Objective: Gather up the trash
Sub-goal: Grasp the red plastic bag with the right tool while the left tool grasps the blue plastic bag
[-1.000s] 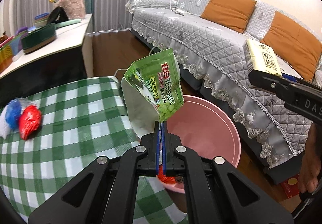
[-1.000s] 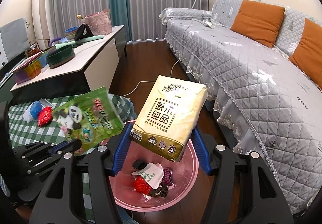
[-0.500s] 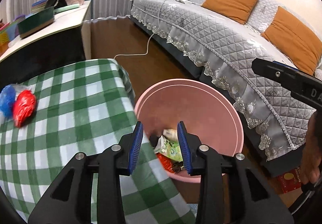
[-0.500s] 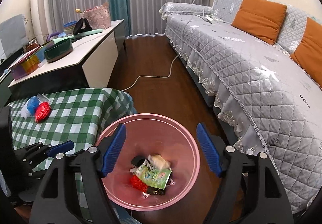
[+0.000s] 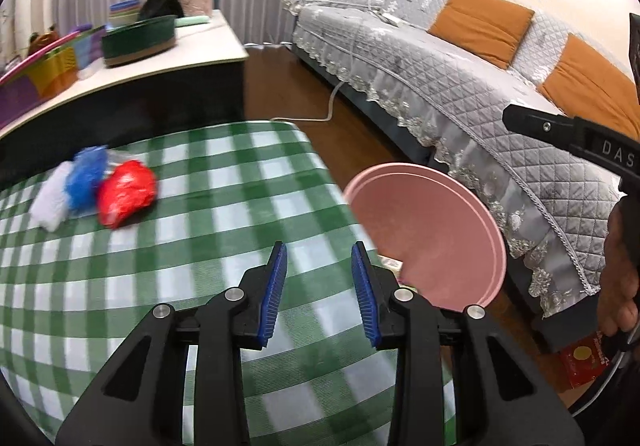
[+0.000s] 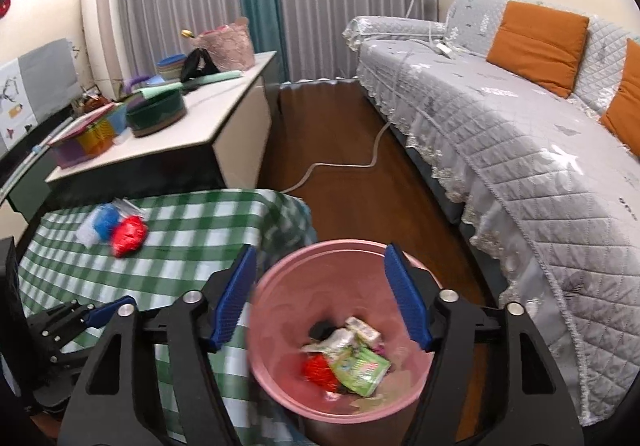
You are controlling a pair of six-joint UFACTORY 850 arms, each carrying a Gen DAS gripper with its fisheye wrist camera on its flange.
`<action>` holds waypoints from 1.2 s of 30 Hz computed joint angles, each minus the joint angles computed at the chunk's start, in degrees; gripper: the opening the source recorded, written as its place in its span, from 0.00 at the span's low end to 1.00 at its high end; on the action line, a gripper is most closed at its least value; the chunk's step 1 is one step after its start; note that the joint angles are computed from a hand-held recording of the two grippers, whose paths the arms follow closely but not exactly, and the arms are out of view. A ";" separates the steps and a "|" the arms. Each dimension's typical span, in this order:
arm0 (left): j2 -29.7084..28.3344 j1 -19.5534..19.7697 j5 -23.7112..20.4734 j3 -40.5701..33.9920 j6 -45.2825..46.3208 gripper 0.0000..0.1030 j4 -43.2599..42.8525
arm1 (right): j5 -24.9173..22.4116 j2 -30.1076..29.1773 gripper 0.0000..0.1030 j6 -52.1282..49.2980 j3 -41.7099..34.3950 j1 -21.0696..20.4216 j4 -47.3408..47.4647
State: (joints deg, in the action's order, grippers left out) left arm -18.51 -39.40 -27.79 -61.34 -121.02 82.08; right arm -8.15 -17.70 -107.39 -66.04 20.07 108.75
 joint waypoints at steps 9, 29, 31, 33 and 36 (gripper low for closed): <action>11.36 3.59 -4.56 8.90 2.59 0.29 -0.45 | -6.65 -0.97 0.54 -4.85 -1.90 4.75 6.66; 17.84 23.62 14.96 15.83 1.12 0.29 17.90 | -7.91 -9.39 0.55 -1.05 -10.89 13.91 6.17; 16.19 24.18 15.63 15.36 -4.31 0.29 24.37 | -7.04 -11.05 0.56 -0.01 -12.29 14.75 5.06; 14.46 24.92 16.28 14.81 -8.79 0.29 29.68 | -6.51 -12.13 0.57 1.37 -13.19 15.28 3.60; 12.16 26.30 18.20 13.68 -13.89 0.29 35.36 | -5.50 -14.49 0.61 5.19 -15.41 16.16 0.04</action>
